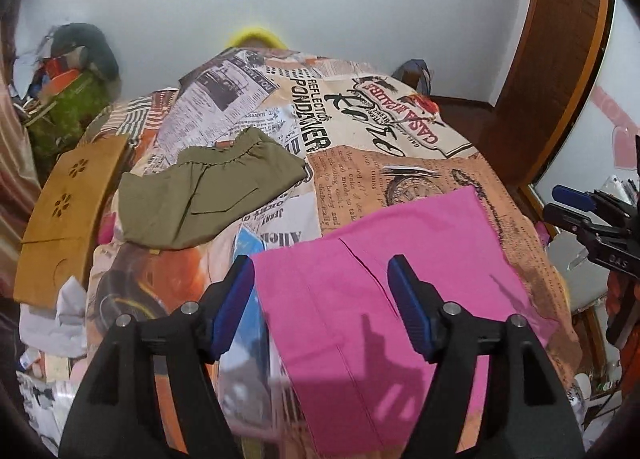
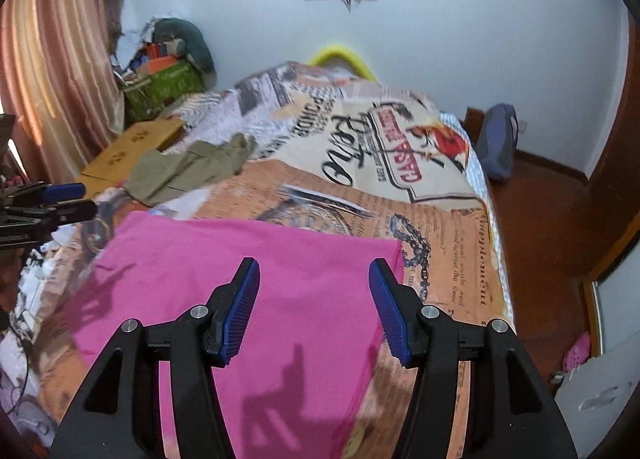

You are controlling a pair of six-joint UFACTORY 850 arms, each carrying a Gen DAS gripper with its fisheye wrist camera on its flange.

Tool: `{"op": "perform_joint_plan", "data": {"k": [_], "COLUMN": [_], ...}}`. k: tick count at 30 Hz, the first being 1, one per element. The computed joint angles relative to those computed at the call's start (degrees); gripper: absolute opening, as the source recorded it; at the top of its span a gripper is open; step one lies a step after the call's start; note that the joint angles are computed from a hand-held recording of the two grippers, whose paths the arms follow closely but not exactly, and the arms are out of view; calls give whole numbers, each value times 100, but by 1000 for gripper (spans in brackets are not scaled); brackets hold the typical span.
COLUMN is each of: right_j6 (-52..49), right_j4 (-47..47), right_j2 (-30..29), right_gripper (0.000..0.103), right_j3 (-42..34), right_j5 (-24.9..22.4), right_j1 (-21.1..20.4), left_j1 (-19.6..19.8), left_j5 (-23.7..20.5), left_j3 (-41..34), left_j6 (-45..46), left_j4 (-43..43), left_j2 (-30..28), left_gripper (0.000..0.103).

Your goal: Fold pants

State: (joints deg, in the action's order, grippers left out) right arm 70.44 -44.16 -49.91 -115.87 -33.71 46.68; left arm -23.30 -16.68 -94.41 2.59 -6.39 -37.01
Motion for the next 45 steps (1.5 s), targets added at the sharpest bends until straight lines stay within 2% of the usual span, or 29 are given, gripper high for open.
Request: {"op": "perform_joint_plan", "data": {"k": [3, 11, 14, 16, 20, 26, 29, 33, 35, 41, 45], "right_j6": [370, 473, 265, 122, 37, 438, 664, 873, 935, 829, 884], "right_j4": [-255, -21, 78, 248, 589, 325, 177, 81, 60, 178, 165], "right_j2": [168, 151, -48, -172, -177, 13, 51, 94, 100, 69, 99], "right_gripper": [53, 53, 53, 53, 53, 53, 55, 55, 55, 55, 57], "right_j3": [253, 525, 421, 336, 549, 941, 1042, 1154, 1173, 1151, 1229], "right_j5": [108, 341, 266, 166, 425, 795, 897, 1061, 1101, 1185, 1297], "right_j1": [154, 421, 466, 465, 418, 418, 427, 411, 413, 389, 368], "left_j1": [-14, 2, 4, 23, 43, 21, 100, 221, 241, 177, 274], "left_j5": [165, 82, 133, -38, -233, -477, -901, -1198, -1179, -778, -866], "left_j3": [496, 1620, 1965, 2029, 2162, 2268, 2151, 1991, 1910, 1595, 1487], "left_j6": [252, 1657, 1501, 1405, 1583, 2879, 3574, 3871, 3954, 3510, 3155], "left_j4": [-488, -2307, -2527, -2669, -3225, -4991, -5958, -6650, -6835, -6556, -6565], "left_j2": [347, 981, 1114, 1080, 1069, 1049, 888, 660, 569, 352, 243], "left_gripper": [78, 79, 79, 79, 79, 79, 79, 79, 79, 78, 75]}}
